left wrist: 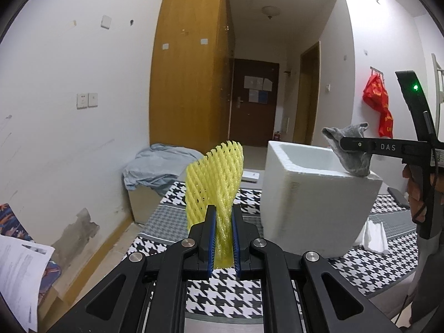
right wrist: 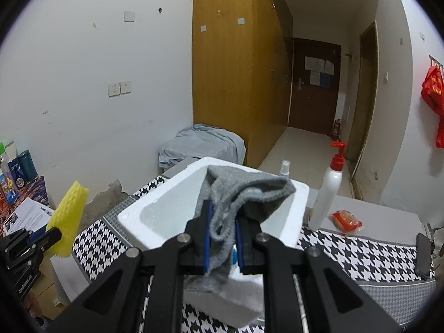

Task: Organize soft objects
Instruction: 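Open the right tool to drop the sock into the foam box, then withdraw the right tool from the box back over the table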

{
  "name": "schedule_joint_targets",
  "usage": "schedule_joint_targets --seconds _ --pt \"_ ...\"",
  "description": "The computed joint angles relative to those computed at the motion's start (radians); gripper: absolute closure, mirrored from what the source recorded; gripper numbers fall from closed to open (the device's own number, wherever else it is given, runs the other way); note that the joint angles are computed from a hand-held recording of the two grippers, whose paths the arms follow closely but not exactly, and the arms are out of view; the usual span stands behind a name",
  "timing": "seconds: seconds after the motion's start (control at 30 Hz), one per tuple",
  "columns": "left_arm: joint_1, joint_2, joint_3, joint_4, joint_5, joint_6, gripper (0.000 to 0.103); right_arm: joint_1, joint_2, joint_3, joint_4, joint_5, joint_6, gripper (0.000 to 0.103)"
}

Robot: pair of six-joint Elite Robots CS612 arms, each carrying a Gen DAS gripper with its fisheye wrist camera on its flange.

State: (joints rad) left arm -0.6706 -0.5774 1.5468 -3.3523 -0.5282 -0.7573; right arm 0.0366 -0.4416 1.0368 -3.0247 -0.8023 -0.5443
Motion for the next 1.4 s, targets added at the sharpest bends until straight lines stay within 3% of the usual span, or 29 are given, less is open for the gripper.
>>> schedule_joint_targets --seconds 0.5,0.6,0.67,0.73,1.4 --pt "0.020 0.004 -0.001 0.003 -0.024 -0.024 0.092 0.025 0.028 -0.063 0.077 -0.070 -0.003 0.085" --pt "0.021 0.005 -0.004 0.003 -0.028 -0.021 0.092 0.027 0.030 -0.072 0.091 -0.088 0.002 0.077" --pt "0.022 0.005 -0.005 0.004 -0.030 -0.021 0.092 0.028 0.030 -0.073 0.093 -0.096 0.008 0.045" --pt "0.023 0.005 -0.006 0.000 -0.033 -0.021 0.092 0.025 0.030 -0.068 0.063 -0.092 0.028 0.037" --pt "0.022 0.015 -0.041 -0.030 -0.043 0.049 0.092 -0.002 0.012 -0.029 0.012 -0.051 0.043 0.037"
